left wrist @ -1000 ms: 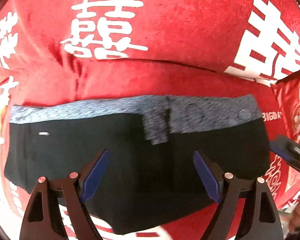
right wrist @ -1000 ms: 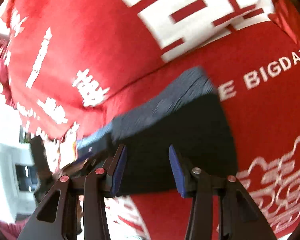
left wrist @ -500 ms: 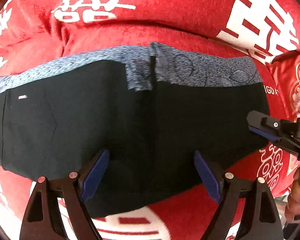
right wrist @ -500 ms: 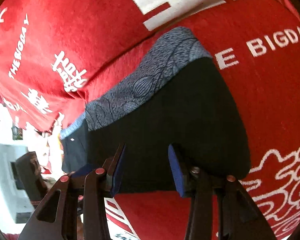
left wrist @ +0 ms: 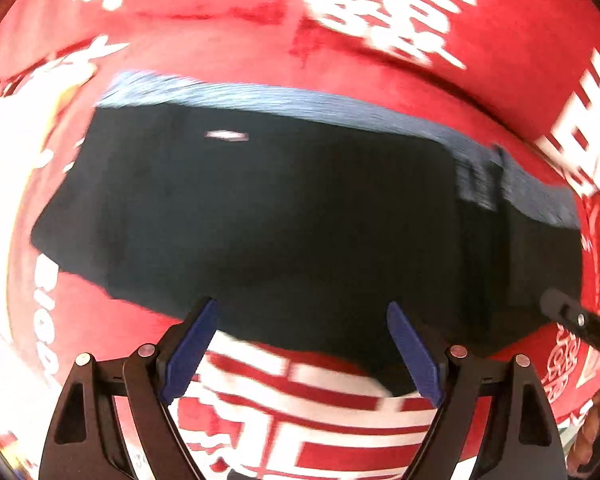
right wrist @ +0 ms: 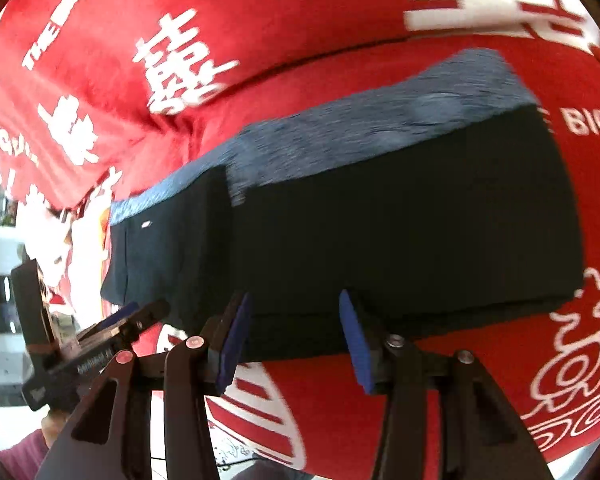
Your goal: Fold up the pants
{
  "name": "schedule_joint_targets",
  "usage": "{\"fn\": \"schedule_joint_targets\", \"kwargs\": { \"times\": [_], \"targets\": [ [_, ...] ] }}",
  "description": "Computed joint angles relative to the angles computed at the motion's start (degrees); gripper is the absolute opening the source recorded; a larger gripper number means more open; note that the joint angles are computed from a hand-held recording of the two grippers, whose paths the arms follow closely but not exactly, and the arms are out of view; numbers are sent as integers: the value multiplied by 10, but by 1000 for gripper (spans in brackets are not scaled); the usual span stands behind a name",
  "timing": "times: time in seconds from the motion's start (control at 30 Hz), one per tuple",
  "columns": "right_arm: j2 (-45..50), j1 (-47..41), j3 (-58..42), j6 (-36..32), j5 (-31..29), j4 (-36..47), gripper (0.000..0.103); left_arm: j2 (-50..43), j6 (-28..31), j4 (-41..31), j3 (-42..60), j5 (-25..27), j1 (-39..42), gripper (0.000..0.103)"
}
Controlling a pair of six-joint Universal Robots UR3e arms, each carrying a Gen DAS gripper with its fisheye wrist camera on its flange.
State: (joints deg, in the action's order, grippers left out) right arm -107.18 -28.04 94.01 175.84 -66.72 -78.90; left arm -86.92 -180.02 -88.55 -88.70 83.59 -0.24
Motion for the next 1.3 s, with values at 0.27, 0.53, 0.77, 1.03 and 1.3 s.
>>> {"fn": "schedule_joint_targets", "kwargs": {
  "times": [0.27, 0.53, 0.77, 1.03, 1.3],
  "targets": [
    [116, 181, -64, 115, -63, -97, 64, 30, 64, -16, -45, -4, 141, 87],
    [218, 290, -163, 143, -92, -87, 64, 64, 131, -37, -66, -29, 264, 87],
    [260, 336, -171, 164, -110, -87, 65, 70, 171, -45, -83, -44, 335, 87],
    [261, 330, -163, 161, -108, -89, 71, 71, 224, -124, -98, -166, 438, 88],
    [269, 340, -167, 154, -112, -93, 75, 71, 229, -118, -139, -254, 489, 97]
  ]
}}
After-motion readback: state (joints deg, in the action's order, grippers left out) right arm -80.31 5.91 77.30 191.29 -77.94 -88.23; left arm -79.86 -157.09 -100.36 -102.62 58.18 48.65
